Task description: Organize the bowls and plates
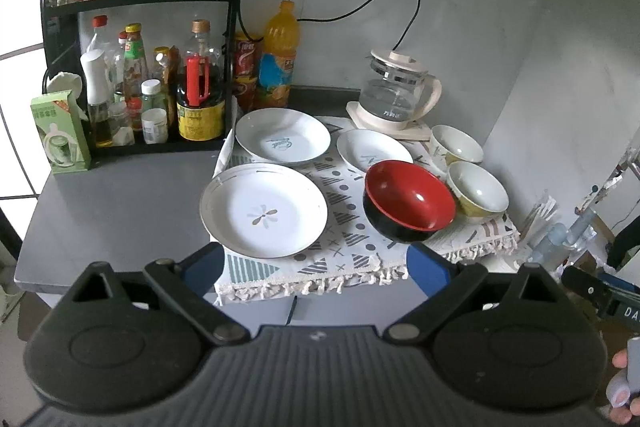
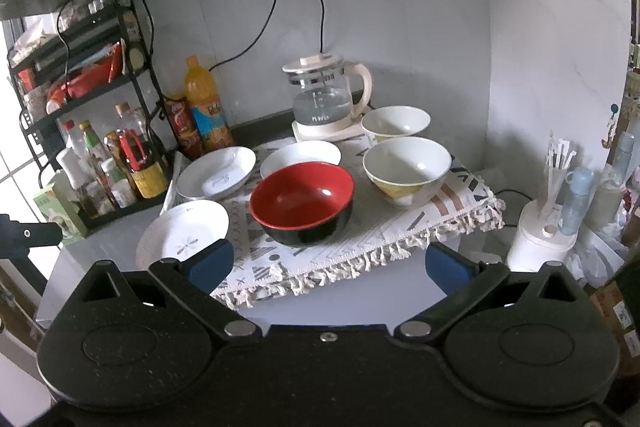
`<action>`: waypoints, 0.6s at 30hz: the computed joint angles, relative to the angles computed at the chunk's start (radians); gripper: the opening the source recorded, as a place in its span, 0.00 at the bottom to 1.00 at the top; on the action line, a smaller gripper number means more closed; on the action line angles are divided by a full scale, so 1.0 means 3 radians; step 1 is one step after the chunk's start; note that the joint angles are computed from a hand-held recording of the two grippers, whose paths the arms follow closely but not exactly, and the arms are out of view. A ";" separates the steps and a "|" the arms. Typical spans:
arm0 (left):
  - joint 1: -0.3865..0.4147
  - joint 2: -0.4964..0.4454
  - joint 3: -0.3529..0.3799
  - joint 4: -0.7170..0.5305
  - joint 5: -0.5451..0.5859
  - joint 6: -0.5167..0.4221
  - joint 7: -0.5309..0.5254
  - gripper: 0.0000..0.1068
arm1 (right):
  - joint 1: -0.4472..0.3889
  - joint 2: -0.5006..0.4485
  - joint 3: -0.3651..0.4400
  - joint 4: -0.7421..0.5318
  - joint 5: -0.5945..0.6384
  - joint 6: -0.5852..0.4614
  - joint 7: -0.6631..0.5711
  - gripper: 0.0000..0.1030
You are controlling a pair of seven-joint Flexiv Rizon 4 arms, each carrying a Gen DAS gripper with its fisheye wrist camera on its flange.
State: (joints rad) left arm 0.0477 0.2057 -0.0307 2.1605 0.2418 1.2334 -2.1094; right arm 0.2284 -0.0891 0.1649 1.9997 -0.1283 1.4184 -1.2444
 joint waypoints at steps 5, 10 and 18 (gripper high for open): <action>0.0043 -0.0096 -0.0005 -0.0047 0.0063 0.0122 -0.0028 0.90 | -0.0071 -0.0104 0.0120 -0.0193 0.0352 -0.0119 -0.0346 1.00; -0.0010 -0.0306 0.0078 -0.0135 -0.0108 0.0182 0.0214 0.90 | -0.0026 -0.0252 0.0077 -0.0337 0.0451 -0.0134 -0.0400 1.00; -0.0142 -0.0715 0.0175 -0.0297 -0.0662 0.0343 0.0843 0.90 | -0.0069 -0.0502 0.0125 -0.0591 0.0504 -0.0234 -0.0539 1.00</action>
